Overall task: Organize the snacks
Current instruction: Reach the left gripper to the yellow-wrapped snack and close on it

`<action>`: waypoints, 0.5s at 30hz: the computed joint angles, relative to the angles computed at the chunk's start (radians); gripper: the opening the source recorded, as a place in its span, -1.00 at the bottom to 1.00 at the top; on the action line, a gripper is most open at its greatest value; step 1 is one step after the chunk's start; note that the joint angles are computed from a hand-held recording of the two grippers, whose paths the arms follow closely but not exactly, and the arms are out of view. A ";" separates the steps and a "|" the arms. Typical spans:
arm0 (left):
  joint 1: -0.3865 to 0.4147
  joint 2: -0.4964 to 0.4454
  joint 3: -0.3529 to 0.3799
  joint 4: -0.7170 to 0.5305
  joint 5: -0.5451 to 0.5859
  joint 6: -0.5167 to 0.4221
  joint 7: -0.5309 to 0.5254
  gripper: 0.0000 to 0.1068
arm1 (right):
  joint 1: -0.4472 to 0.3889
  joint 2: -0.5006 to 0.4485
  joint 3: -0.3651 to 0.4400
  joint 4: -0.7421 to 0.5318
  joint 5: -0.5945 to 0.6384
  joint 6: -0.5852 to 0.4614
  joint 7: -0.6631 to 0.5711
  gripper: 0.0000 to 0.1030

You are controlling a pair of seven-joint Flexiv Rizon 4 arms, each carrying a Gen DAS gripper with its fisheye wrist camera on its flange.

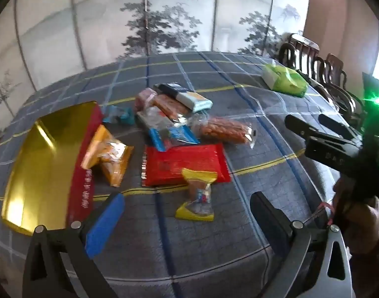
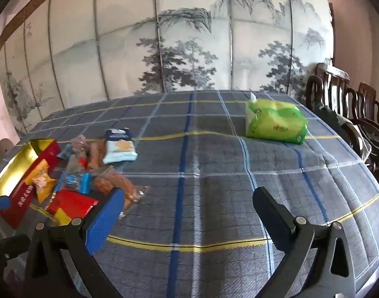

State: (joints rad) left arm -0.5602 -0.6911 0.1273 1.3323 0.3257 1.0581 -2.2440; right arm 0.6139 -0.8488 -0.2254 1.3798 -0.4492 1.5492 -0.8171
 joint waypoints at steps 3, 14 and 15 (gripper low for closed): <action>0.010 -0.042 -0.010 -0.083 -0.017 -0.082 0.042 0.93 | -0.023 -0.015 0.028 -0.023 0.007 -0.030 -0.005 0.99; -0.002 -0.115 -0.004 -0.198 -0.007 -0.186 0.099 0.90 | -0.079 -0.056 0.097 -0.094 0.029 -0.062 -0.027 0.99; -0.002 -0.120 -0.006 -0.207 -0.005 -0.195 0.103 0.90 | -0.079 -0.059 0.095 -0.096 0.028 -0.057 -0.030 0.99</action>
